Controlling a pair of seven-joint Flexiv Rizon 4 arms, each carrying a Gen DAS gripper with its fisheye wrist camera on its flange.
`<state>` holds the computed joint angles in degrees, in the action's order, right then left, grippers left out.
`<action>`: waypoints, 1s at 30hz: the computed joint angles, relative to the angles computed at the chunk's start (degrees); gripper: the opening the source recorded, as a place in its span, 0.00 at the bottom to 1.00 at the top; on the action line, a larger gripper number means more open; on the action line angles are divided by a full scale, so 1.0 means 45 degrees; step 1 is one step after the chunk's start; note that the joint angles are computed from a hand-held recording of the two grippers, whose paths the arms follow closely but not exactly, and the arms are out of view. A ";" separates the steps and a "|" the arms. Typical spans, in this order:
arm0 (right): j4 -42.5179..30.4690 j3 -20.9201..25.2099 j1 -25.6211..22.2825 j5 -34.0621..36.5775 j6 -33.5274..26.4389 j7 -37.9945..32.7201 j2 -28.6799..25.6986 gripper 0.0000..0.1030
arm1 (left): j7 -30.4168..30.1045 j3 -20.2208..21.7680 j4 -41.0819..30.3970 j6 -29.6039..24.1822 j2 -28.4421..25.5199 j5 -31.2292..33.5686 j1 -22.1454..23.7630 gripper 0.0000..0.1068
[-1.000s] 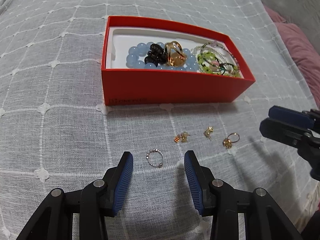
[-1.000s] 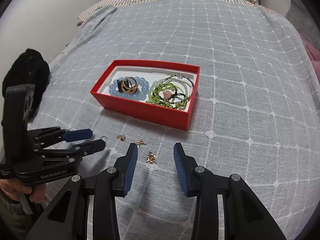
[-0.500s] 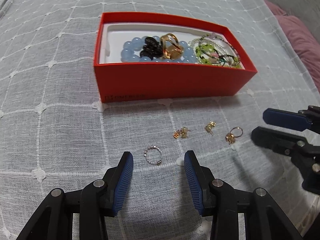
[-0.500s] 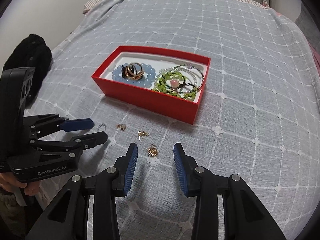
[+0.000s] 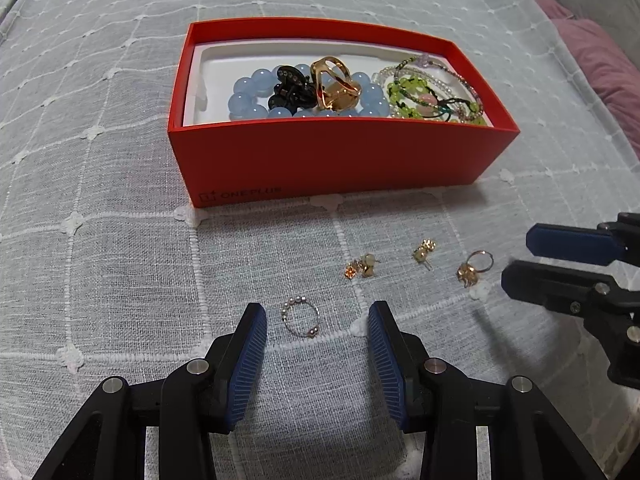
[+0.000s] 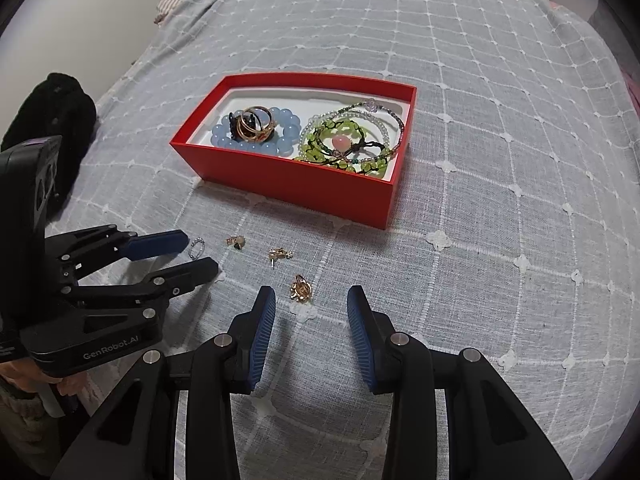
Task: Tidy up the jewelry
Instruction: 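Close the left tool on the small silver bead ring while the right tool approaches the gold earrings, then lift the silver ring with the left tool while the right tool grasps a gold flower earring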
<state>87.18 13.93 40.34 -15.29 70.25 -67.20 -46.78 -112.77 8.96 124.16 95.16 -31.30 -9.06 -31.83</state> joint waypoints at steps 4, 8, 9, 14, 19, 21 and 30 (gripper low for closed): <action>-0.0031 0.0201 -0.0185 0.0234 0.0097 -0.0051 -0.0005 0.39 | -0.0010 -0.1161 0.0257 0.0398 0.0042 -0.0185 0.1155 0.42; -0.0002 0.0144 -0.0186 0.0332 0.0156 0.0089 0.0030 0.39 | 0.0143 -0.2747 0.0702 0.1012 0.0090 -0.0287 0.2726 0.42; -0.0009 0.0186 -0.0219 0.0368 0.0151 0.0084 0.0025 0.39 | 0.0176 -0.2816 0.0721 0.1007 0.0105 -0.0328 0.2778 0.42; 0.0048 0.0132 -0.0194 0.0418 0.0316 0.0198 0.0047 0.39 | 0.0311 -0.1718 0.0523 0.0632 0.0101 -0.0574 0.1605 0.41; 0.0056 0.0193 -0.0227 0.0410 0.0516 0.0144 0.0008 0.39 | 0.0182 -0.0698 0.0259 0.0228 0.0019 -0.0641 0.0665 0.32; 0.0037 0.0134 -0.0163 0.0340 0.0458 0.0165 -0.0026 0.39 | 0.0064 -0.0331 0.0164 0.0106 -0.0020 -0.0620 0.0324 0.29; -0.0088 -0.0030 0.0085 -0.0040 0.0337 -0.0027 -0.0253 0.39 | -0.0579 0.0744 -0.0212 -0.0427 -0.0099 0.0032 -0.0507 0.13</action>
